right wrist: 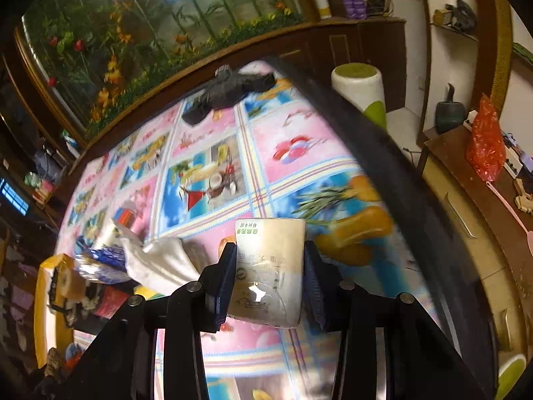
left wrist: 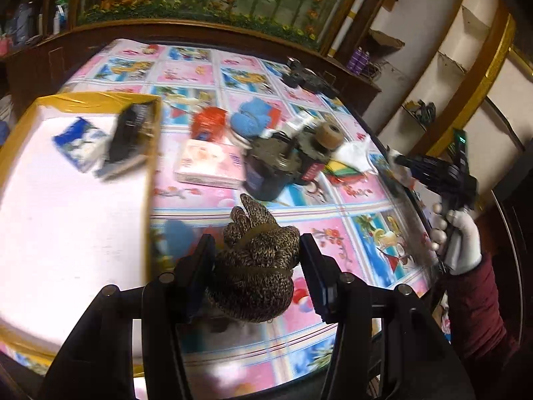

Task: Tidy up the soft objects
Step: 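Grasp the brown knitted ball with the left tool while the right tool grasps the white Face tissue pack, then lower both held items into the yellow-rimmed box and open both tools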

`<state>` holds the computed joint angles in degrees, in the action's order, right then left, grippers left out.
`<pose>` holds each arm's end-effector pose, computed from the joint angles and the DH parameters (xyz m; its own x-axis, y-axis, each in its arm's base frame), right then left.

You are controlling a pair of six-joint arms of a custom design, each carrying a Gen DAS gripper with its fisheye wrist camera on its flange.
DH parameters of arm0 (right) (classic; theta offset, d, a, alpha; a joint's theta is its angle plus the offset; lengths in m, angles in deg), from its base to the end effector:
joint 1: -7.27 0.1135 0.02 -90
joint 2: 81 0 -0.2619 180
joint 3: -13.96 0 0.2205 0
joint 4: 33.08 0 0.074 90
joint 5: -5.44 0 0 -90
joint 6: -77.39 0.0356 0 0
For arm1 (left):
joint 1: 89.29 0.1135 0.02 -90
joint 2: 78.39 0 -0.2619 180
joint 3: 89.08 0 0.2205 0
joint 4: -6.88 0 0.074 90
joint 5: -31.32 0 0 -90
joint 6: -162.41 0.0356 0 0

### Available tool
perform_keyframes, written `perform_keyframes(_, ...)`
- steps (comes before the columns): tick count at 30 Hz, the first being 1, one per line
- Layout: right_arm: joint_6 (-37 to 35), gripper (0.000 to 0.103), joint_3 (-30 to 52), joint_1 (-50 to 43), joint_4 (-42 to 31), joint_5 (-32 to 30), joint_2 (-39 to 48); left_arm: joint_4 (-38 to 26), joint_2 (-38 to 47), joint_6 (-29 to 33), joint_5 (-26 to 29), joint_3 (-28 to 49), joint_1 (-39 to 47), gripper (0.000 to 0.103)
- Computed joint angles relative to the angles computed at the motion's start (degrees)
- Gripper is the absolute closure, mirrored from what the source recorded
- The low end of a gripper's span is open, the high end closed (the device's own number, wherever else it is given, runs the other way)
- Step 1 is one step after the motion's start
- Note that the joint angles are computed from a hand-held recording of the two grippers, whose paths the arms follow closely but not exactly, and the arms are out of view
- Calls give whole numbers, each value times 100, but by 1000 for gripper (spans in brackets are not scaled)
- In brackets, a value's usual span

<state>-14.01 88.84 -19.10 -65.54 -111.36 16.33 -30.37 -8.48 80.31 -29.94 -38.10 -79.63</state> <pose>0.2920 -0.1269 0.2025 -0.7369 0.3410 -0.5837 0.1463 0.9234 0.3548 0.1973 0.0162 0.2005 -0.7952 -0.0131 -0.6062 0.2282 0.9198 -0.3192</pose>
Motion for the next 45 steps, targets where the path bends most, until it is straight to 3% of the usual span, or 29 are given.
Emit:
perform_keyframes(6,-388,64,-351,-397,-654,-810,-1228,-547,655,1023,349,648,1969,53)
perform_keyframes(9,-440,64,-448,121,-945,-896,-1694,-545,1379,1173,303,1157,2509,53)
perform_keyframes(14,100,64,-601,1900,-962,-685,-1923,-272,2608,940,-133,2063,2588,53)
perform_keyframes(22,1121,64,36,4703,-462,141,-905,-309,4435,73,-405,3744,2158,53)
perform_keyframes(27,1303,64,1189,5598,-621,488,222,-244,5079,-467,-390,4643,2090,51)
perform_keyframes(30,1400,64,2087,5970,-873,670,1053,-623,5446,-693,48,5205,2277,51)
perform_keyframes(34,1560,64,3000,6387,-1129,948,1940,-707,5254,-436,398,5016,2432,44)
perform_keyframes(39,1543,55,3776,6762,-1226,1548,2636,-825,4845,-354,798,4680,2707,43)
perform_keyframes(41,1612,48,3590,6808,-1021,1619,2531,-811,4581,-277,942,4434,2833,43)
perform_keyframes(45,1562,46,2470,6639,-463,1444,1611,-860,3955,-123,1278,3875,3015,43)
